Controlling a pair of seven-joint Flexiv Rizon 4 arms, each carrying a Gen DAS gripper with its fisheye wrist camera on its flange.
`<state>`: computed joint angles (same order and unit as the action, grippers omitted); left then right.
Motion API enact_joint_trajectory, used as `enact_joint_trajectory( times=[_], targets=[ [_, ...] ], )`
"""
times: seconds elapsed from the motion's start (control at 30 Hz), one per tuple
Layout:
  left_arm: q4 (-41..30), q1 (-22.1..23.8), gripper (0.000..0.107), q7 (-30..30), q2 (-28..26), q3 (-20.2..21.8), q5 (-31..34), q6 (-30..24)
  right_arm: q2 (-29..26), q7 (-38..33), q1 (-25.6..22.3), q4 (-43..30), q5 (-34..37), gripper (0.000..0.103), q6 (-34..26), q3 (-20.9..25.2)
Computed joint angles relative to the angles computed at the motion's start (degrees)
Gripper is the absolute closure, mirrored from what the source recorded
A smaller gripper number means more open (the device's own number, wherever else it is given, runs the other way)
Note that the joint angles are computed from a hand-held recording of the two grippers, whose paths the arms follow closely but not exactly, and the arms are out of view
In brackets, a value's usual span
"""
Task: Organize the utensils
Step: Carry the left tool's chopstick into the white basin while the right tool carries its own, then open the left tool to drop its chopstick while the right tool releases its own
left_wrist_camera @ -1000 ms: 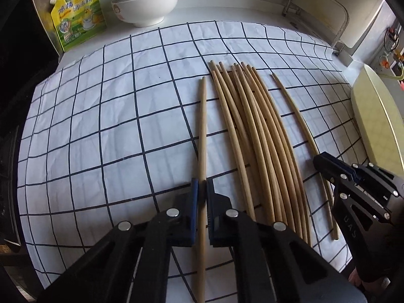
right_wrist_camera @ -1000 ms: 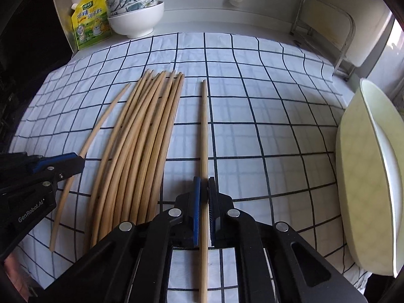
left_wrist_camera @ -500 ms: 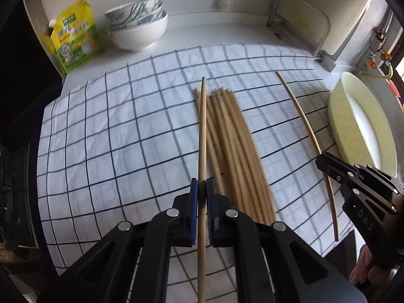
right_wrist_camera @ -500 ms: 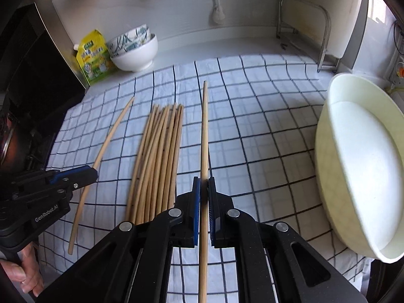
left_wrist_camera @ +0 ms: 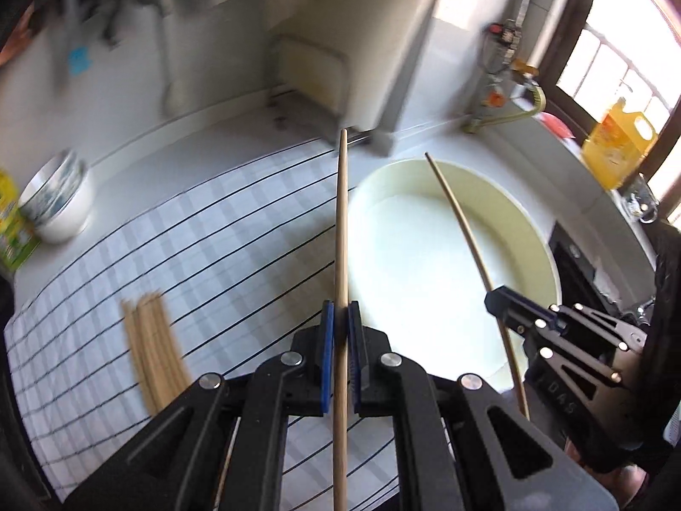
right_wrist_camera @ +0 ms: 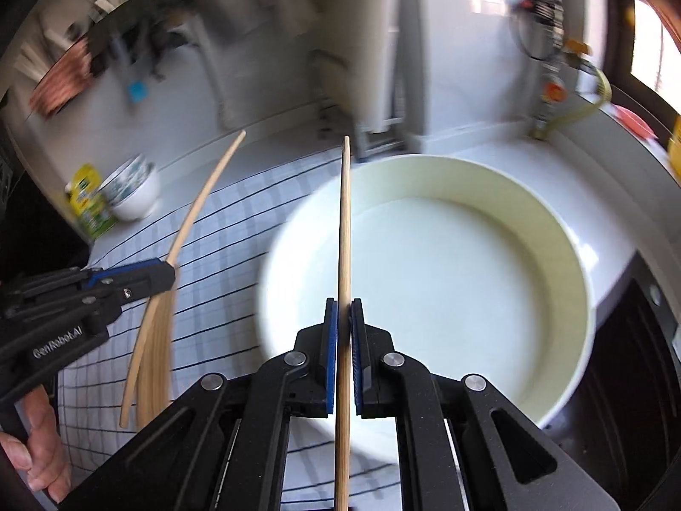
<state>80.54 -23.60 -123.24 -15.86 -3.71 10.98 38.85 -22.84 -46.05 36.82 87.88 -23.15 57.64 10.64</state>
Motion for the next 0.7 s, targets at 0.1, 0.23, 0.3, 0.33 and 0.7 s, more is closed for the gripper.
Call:
enact_joint_trajectory(
  times=[0.1,0.23,0.3,0.33,0.7],
  targets=[
    [-8.7,-0.3,0.1,2.0,-7.0,-2.2,-0.7,-0.9,1.0,0.6,-2.1,1.6,0.3,0.097,0.6,-1.2],
    [-19.4,-3.1,0.1,5.1,-15.4,-0.8,-1.9,-3.9,0.3,-0.5,-4.8,1.6,2.0,0.097,0.8,-1.3],
    [-23.5,-4.1,0.1,6.3,-18.6,-0.1,-2.8,-5.7,-0.2,-1.4,-5.9,1.4,3.2,0.097,0.8,-1.1],
    [-25.2,-4.6,0.1,6.6,-20.0,0.2,-3.1,-6.6,-0.9,-2.3,-6.5,1.0,4.0,0.097,0.5,-0.9],
    [-35.3,-6.0,0.099,9.0,-29.0,2.8,-6.1,-14.7,-6.7,-7.8,-8.1,-4.4,11.0,0.097,-2.3,0.3]
  ],
)
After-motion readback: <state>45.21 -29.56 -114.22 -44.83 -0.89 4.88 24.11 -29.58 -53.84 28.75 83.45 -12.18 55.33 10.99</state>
